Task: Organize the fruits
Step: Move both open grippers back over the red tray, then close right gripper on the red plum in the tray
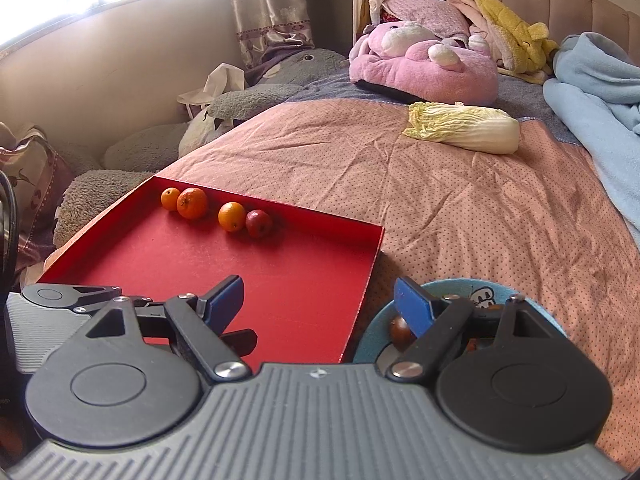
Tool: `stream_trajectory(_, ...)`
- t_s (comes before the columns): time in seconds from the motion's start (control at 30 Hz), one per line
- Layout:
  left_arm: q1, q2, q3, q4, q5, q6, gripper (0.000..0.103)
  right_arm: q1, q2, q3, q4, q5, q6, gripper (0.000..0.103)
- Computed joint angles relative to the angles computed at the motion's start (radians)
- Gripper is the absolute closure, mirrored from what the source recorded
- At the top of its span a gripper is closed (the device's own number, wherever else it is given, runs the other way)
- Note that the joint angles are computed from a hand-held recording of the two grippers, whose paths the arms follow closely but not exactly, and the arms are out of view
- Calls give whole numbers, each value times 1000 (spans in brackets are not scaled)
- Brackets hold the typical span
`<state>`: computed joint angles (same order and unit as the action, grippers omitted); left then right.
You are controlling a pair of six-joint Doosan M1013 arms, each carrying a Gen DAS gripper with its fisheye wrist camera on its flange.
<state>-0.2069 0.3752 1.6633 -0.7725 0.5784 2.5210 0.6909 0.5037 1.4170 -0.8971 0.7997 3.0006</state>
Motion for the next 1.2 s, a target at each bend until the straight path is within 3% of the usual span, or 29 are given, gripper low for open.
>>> stream_trajectory(0.47,55,44,-55,91,-17,-121,49,-32,111,-161,127,-62,-245,20)
stream_trajectory(0.53,63,54,-70,119,-20,-157,49,-43,131,-188,150,-73,-279,32)
stream_trajectory(0.7,82,78,-105,169,-18,-237,49,-71,181,-249,220,-50,-338,49)
stream_trajectory(1.2,90,108,-152,162,4,-247,49,-114,299,-399,336,2,-497,62)
